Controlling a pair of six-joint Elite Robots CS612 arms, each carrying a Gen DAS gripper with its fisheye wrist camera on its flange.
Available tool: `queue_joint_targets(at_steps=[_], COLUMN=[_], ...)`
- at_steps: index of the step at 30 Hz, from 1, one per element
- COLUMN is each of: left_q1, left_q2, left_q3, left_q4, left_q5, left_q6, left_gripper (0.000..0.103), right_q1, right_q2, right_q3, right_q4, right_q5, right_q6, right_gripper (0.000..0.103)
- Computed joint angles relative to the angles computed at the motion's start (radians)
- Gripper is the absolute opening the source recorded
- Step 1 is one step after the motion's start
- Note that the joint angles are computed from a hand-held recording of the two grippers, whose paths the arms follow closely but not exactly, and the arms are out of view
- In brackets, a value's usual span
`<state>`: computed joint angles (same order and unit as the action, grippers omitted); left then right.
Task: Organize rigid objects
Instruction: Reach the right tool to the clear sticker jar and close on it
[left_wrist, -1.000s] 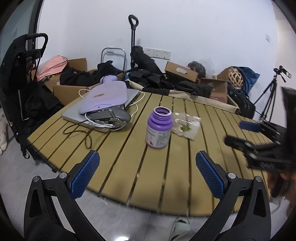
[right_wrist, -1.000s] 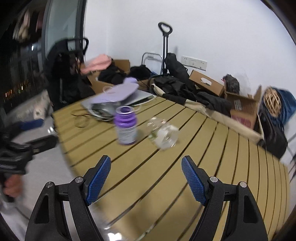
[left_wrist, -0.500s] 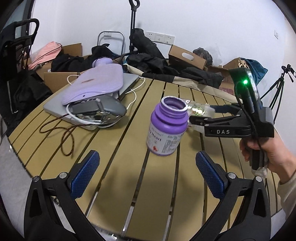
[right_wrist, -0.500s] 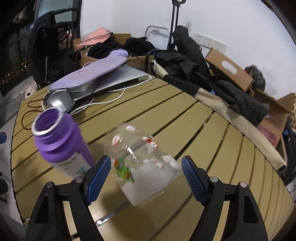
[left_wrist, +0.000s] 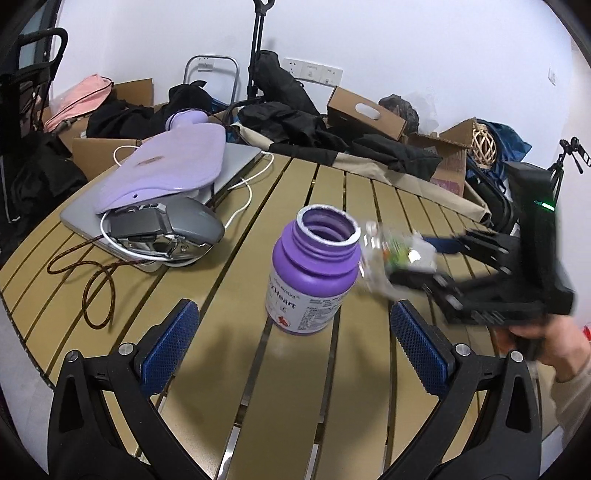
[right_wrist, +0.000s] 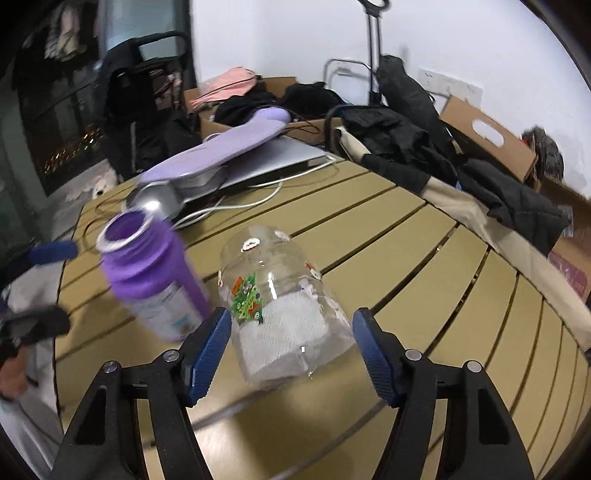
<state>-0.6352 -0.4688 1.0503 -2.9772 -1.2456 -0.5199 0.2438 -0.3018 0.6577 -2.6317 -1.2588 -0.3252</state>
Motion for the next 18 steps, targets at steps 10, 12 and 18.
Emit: queue_joint_targets(at_steps=[10,12,18], left_q1=[-0.001,-0.001,-0.002], left_q2=[0.013,0.012,0.006], left_q3=[-0.011,-0.007,0.008], left_q4=[0.005,-0.002,-0.008], left_q5=[-0.020,-0.028,-0.050], left_q6=[0.020,0.006,0.022], left_gripper=[0.103,0.103,0.103], right_q1=[0.014,0.016,0.022], right_q2=[-0.093,-0.067,-0.058], right_q3=[0.202,0.151,0.154], right_q4=[-0.135,-0.068,-0.057], right_q5=[-0.010,0.009,0.004], right_q6=[-0.070,-0.016,0.024], right_gripper=[0.081,0.081,0.068])
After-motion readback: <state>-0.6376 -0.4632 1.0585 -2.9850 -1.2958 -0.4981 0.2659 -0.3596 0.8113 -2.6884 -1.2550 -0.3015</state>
